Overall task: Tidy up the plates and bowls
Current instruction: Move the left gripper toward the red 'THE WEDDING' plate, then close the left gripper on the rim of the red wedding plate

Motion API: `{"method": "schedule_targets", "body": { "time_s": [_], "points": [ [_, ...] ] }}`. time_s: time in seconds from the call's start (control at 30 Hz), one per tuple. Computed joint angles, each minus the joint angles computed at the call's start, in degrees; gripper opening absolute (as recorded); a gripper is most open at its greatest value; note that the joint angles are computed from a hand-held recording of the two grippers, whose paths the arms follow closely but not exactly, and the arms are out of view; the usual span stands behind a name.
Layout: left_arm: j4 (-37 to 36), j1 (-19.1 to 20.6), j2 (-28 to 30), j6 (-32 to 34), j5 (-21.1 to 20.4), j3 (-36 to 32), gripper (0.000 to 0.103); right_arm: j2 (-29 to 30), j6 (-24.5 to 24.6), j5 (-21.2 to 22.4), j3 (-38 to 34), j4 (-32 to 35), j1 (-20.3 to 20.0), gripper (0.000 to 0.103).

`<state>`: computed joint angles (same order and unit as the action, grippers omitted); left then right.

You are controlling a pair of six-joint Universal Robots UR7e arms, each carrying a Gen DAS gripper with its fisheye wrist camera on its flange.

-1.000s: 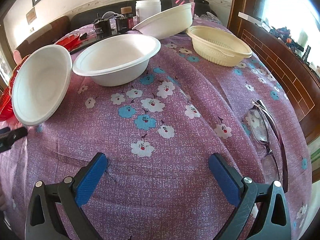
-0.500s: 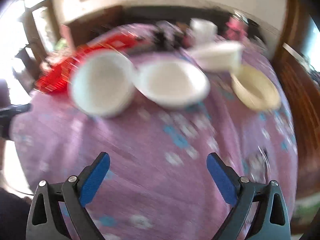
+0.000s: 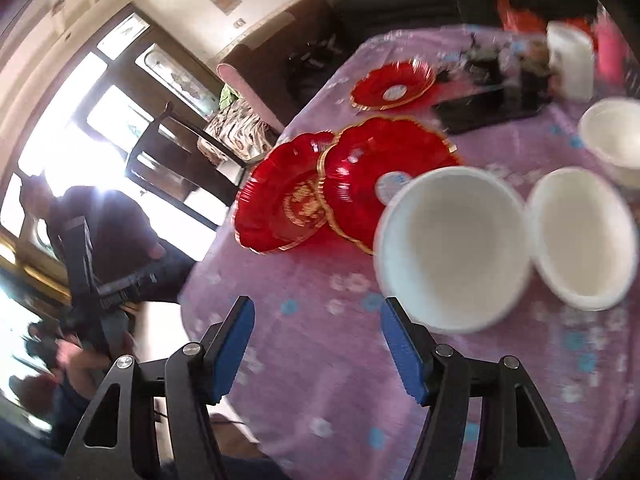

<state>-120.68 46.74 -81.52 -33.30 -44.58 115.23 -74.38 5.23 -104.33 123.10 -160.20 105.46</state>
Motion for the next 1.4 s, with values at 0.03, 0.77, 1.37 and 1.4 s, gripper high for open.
{"method": "schedule_targets", "body": {
  "time_s": [0.03,0.77,1.37,1.4],
  "points": [
    [0.7,0.6,0.1,-0.2,-0.5,-0.6,0.103,0.9,1.5,1.2,-1.1,1.2,-0.2,0.053],
    [2.8,11.2,20.0,25.5,-7.4,-26.9,0.103,15.7,19.1,-2.2,-10.1,-2.3,-1.1,0.024],
    [7.3,16.0,35.6,35.6,-9.0,-43.6,0.065,20.1,23.6,-5.3,-12.7,-2.3,-2.4,0.024],
    [8.2,16.2,36.4,35.2,-8.2,-44.3,0.052,20.1,23.6,-5.6,-12.8,-2.3,-2.5,0.024]
  ]
}}
